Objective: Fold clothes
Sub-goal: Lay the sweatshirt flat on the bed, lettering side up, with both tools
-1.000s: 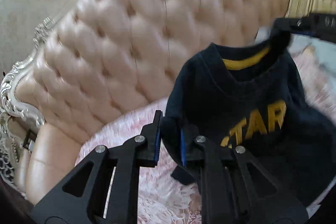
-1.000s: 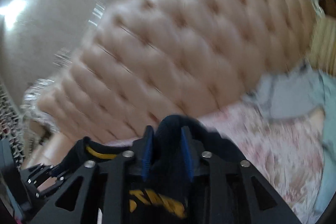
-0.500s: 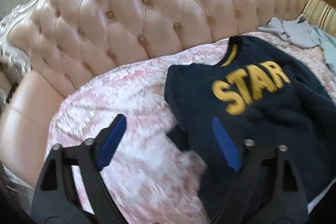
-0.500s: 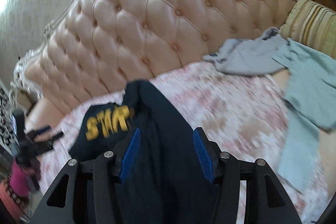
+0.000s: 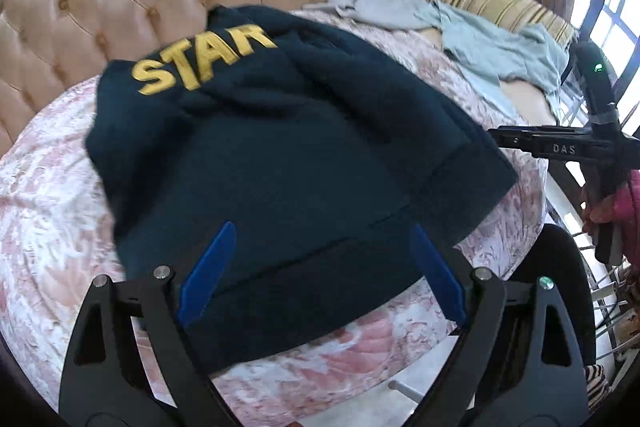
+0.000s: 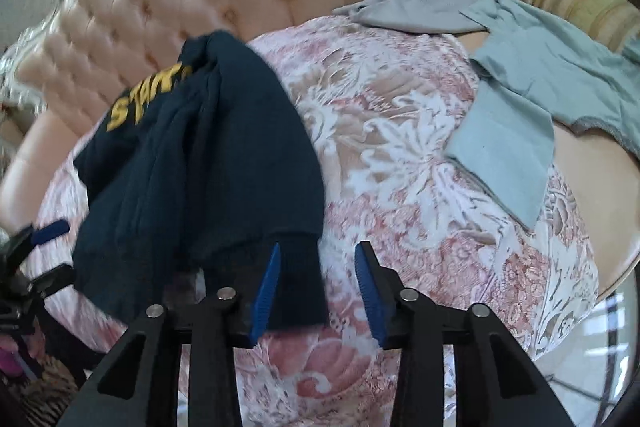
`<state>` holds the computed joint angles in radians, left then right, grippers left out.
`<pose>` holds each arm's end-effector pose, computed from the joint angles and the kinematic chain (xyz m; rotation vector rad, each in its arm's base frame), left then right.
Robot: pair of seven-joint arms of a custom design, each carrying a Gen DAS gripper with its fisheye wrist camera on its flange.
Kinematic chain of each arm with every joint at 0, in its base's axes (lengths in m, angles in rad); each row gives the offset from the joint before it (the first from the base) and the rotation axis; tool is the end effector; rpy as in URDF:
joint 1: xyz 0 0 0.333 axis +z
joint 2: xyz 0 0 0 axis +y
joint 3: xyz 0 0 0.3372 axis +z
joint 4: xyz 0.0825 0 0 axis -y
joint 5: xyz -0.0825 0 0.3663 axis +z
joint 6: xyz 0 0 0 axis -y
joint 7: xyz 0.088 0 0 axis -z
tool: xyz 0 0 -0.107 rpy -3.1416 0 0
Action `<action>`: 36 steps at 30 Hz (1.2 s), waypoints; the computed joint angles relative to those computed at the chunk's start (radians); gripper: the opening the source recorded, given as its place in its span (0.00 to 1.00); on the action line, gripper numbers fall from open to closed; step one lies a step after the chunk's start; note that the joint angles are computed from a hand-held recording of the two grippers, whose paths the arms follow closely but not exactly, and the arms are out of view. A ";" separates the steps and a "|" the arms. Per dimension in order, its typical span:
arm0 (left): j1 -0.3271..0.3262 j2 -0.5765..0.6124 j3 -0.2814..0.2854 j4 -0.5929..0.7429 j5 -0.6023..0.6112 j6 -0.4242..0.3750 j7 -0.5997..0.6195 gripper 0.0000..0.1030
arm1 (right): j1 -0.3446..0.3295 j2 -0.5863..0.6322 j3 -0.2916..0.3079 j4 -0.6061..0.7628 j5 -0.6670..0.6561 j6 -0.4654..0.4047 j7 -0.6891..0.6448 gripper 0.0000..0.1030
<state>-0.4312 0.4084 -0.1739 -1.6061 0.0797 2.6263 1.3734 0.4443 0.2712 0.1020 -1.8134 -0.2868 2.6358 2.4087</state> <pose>0.5934 -0.3872 0.4935 -1.5110 2.3515 -0.8293 0.5634 0.3432 0.4827 -1.7487 1.9158 -0.3061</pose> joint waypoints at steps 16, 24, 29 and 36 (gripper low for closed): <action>-0.002 0.095 0.017 0.110 -0.010 -0.126 -0.091 0.99 | 0.088 0.033 -0.032 0.094 -0.184 -0.109 -0.045 0.07; 0.010 0.090 0.009 0.095 -0.024 -0.112 -0.069 1.00 | 0.155 0.027 -0.054 0.244 -0.488 -0.361 -0.134 0.06; 0.006 0.088 0.012 0.105 -0.017 -0.142 -0.067 1.00 | 0.140 0.061 -0.087 0.375 -0.602 -0.465 -0.219 0.06; 0.036 0.026 -0.007 0.058 -0.070 -0.134 -0.085 1.00 | 0.079 0.174 -0.158 0.617 -0.648 -0.542 -0.337 0.06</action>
<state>-0.3953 0.4346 -0.1808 -1.5480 0.0093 2.4924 1.2887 0.5233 0.4452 -0.0565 -1.1964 -0.9345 2.0942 2.0718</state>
